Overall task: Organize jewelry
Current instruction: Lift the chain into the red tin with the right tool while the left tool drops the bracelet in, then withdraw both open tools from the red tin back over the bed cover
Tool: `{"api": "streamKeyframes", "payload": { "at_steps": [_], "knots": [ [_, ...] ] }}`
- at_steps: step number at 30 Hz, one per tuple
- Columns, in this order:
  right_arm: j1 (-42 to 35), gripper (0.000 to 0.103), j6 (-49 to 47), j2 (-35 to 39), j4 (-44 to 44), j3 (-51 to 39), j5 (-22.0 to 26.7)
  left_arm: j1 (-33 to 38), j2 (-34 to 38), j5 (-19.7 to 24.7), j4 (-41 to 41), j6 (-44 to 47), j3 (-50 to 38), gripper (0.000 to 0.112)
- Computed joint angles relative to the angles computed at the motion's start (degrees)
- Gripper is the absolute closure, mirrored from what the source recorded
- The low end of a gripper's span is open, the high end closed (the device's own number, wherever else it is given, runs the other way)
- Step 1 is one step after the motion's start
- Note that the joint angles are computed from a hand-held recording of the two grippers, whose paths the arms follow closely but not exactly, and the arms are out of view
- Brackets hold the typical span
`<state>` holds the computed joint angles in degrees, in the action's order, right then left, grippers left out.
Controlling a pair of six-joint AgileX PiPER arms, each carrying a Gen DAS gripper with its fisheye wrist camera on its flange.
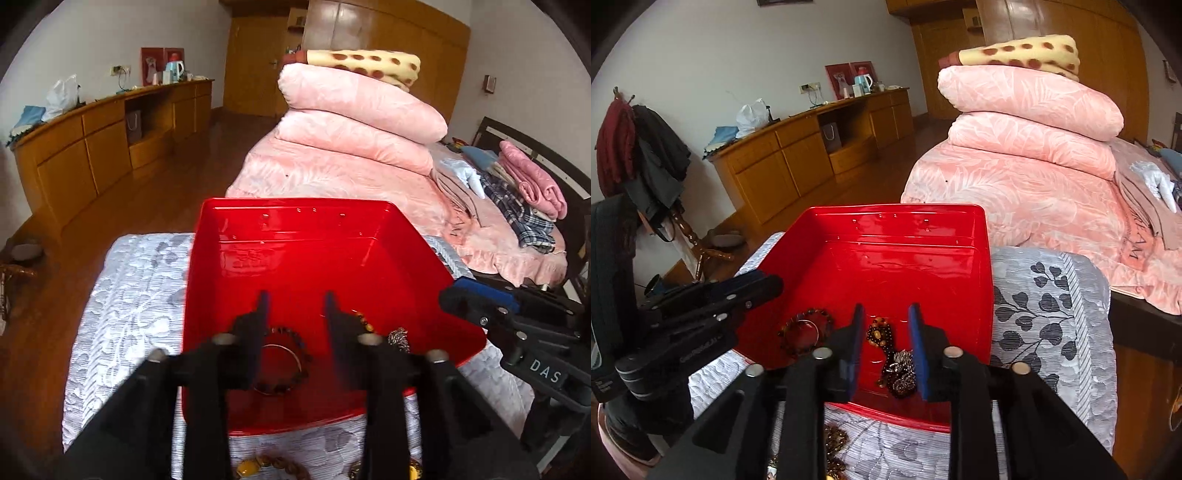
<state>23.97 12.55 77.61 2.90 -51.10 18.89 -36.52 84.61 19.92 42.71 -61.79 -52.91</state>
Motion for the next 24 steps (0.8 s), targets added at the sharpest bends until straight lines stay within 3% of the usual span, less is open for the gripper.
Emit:
{"api": "streamKeyframes", "payload": {
  "at_steps": [2,4,6,8,12,17,21,24],
  "knots": [
    [0.56,0.064,3.74,-1.36,-3.33,0.95,-0.04,-0.83,-1.18,0.64,2.2,-2.06,0.79,0.069],
    [2.52,0.045,12.54,-4.0,-11.84,2.91,-0.09,-2.22,-3.46,1.97,6.45,-6.53,2.39,0.052],
    [4.33,0.037,18.98,-6.33,-18.14,4.43,0.88,-4.63,-6.91,4.33,13.17,-13.32,5.16,0.044],
    [7.22,0.023,28.85,-9.26,-27.03,6.34,2.78,-7.26,-9.56,6.89,17.4,-17.89,7.1,0.028],
    [14.86,0.009,44.83,-15.39,-40.56,10.25,9.0,-14.96,-17.68,15.37,23.65,-26.17,13.11,0.019],
    [24.59,0.006,56.95,-22.25,-46.91,15.64,17.4,-25.58,-25.33,26.99,23.24,-30.84,18.5,0.015],
    [34.62,0.006,67.98,-26.43,-50.74,19.2,25.05,-38.71,-28.15,39.71,22.63,-38.24,22.22,0.015],
    [43.66,0.006,76.69,-28.33,-53.29,21.27,31.15,-45.43,-29.26,44.27,20.94,-42.3,24.12,0.015]
  ]
}}
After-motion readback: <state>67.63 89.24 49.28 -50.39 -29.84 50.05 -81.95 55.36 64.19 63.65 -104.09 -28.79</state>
